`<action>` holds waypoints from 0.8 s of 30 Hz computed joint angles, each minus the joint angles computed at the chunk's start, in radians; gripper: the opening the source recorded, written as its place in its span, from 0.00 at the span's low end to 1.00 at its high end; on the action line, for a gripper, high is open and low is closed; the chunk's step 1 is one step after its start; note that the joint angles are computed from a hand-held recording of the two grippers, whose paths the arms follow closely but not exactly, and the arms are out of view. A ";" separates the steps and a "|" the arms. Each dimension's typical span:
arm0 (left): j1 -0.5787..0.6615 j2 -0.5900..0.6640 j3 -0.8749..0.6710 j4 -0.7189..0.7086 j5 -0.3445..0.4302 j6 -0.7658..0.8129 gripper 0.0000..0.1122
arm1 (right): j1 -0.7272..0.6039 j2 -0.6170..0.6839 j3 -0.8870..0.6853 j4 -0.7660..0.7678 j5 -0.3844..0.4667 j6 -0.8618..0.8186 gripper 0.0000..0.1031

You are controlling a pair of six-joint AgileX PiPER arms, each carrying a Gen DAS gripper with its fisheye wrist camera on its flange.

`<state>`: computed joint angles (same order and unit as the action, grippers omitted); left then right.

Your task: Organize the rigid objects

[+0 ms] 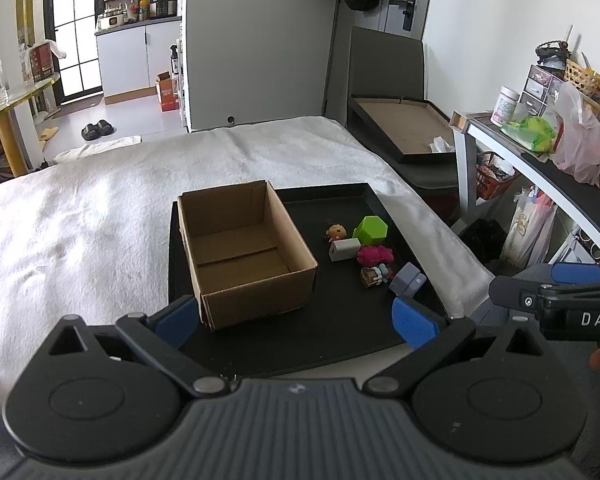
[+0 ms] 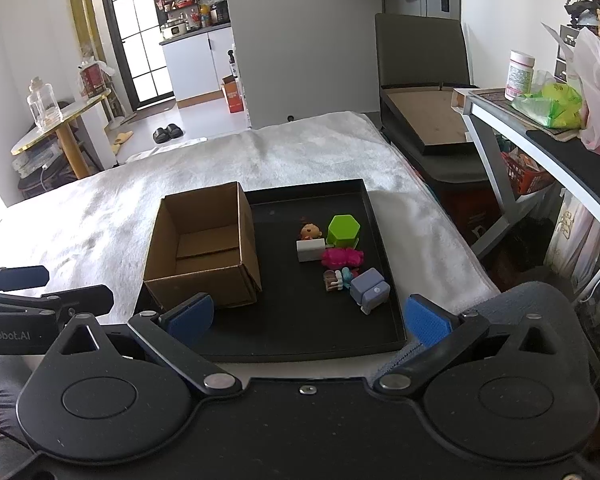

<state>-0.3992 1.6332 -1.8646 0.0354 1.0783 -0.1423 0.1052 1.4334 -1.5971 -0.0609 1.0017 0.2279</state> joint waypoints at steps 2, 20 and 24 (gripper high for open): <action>0.002 -0.001 0.004 -0.002 -0.002 0.000 0.91 | 0.002 0.001 0.001 -0.002 0.001 0.003 1.00; 0.017 0.005 0.015 0.007 -0.014 -0.007 0.91 | 0.004 0.011 0.019 -0.014 -0.013 0.005 1.00; 0.015 0.013 0.010 0.019 -0.023 -0.022 0.91 | 0.000 0.021 0.012 -0.006 -0.017 -0.005 1.00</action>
<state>-0.3842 1.6460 -1.8549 0.0544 1.0558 -0.1646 0.1056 1.4540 -1.5855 -0.0666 0.9849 0.2229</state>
